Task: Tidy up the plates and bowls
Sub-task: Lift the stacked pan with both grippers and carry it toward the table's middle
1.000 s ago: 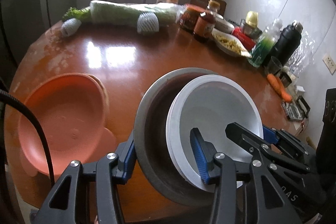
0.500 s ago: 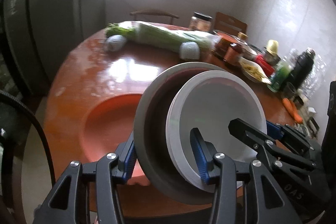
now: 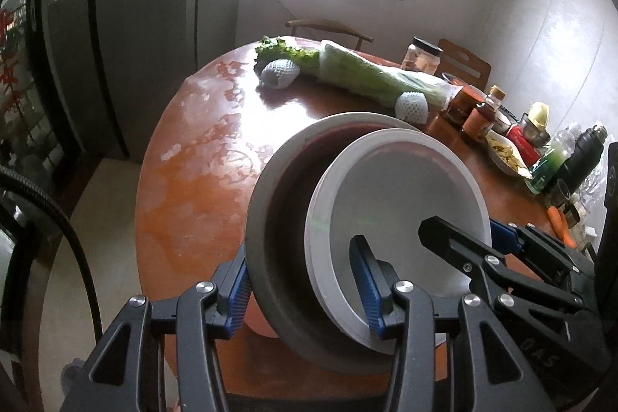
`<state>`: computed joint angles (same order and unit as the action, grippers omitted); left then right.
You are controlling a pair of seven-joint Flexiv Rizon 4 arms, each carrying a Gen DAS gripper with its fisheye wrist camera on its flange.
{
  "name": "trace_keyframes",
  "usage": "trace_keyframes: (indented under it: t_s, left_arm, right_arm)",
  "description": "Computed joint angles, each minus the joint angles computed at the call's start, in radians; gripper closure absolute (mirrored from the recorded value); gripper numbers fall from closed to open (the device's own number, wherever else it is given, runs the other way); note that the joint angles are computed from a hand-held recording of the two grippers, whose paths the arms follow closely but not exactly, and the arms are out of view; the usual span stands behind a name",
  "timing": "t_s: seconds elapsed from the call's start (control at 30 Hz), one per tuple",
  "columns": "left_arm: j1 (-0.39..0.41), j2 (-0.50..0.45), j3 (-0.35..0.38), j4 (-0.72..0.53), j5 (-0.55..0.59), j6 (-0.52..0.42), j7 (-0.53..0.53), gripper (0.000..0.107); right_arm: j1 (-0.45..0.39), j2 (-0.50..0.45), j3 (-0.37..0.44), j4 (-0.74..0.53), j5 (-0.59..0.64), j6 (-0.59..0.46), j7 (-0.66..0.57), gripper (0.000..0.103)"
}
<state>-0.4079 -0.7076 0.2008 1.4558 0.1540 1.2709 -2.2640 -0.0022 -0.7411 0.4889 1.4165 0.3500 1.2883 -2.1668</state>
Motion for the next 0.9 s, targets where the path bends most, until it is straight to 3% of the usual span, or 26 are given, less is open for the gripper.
trace_keyframes:
  t_s: [0.27, 0.9]
  left_arm:
    - [0.034, -0.032, -0.041, -0.01, -0.041, 0.0, 0.051, 0.059]
    - [0.041, -0.069, -0.041, -0.025, -0.089, 0.007, 0.102, 0.059]
  right_arm:
    - [0.04, -0.018, -0.045, -0.002, -0.041, 0.011, 0.052, 0.059]
    - [0.057, -0.06, -0.061, -0.006, -0.14, 0.033, 0.137, 0.059]
